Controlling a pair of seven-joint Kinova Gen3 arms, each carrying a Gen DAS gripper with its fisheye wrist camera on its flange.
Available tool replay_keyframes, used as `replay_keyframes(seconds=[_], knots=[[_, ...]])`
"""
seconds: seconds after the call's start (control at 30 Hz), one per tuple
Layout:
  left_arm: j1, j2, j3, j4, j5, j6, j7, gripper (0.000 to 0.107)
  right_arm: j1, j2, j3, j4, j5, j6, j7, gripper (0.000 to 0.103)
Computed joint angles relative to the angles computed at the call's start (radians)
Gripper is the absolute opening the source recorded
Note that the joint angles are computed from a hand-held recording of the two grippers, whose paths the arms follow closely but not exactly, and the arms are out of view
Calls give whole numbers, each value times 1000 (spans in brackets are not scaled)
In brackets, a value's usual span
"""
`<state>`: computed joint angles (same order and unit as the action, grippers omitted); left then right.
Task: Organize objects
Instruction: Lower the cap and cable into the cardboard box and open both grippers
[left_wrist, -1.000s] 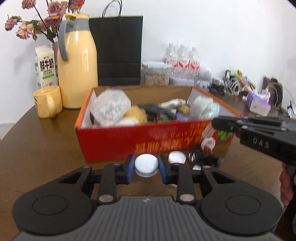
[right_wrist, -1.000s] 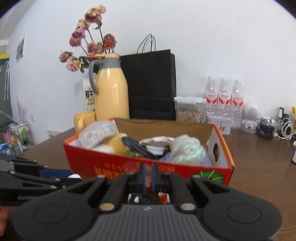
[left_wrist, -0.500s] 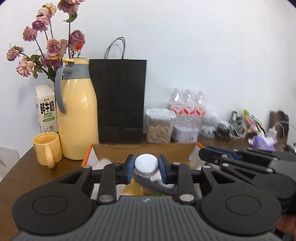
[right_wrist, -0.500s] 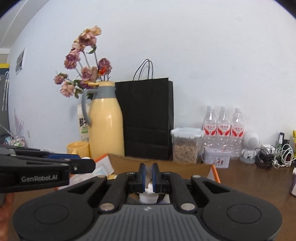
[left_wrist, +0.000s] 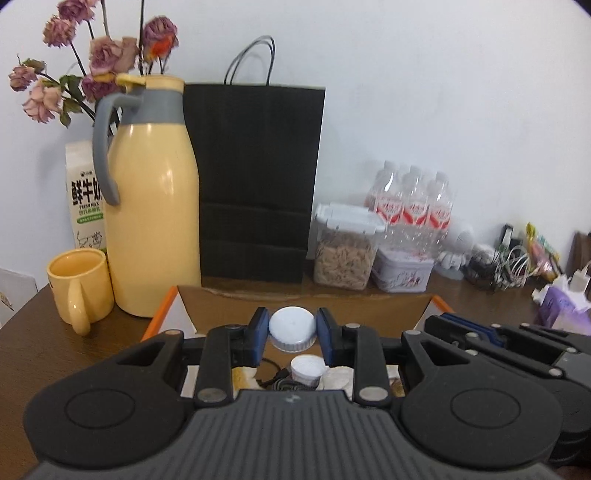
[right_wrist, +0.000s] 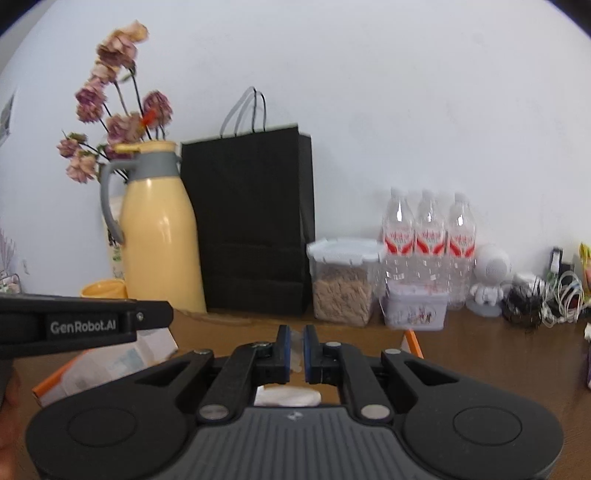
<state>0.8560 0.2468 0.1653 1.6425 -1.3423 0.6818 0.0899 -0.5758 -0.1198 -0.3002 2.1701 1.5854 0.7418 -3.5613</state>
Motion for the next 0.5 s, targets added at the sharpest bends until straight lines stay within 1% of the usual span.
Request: replay_keyframes(seconds=[0.1,0.23,0.27,0.3,0.33,0.37,0.4,0.43,0.5], knots=[[4,7,-2,2,3,10,-6,29,6,3,8,2,-18,-19,13,6],[22,4,-3,20,-47,47,45,30,6,2,1,1,-48,-18,41,7],[24,3,0,24,-59,57,53,35,7,1,0,2,-56,-16,46,7],[24,2,4,25,-67,63,57,42,8,-1,-1,1,-67,-14,53,10],[23,1,8,25,-73,69,61,46,11,-5,1,1,-80,-20,60,11],[24,2,12,24,-77,78,62,54,13,-8,0,1,-90,-17,62,12],[26,2,15,25,-86,87,66,61,15,-11,-3,2,-100,-13,66,15],[29,3,18,25,-93,99,71,64,19,-15,-1,1,-115,-19,79,20],[34,6,23,25,-107,123,78,74,24,-18,-8,5,-118,-15,78,42]])
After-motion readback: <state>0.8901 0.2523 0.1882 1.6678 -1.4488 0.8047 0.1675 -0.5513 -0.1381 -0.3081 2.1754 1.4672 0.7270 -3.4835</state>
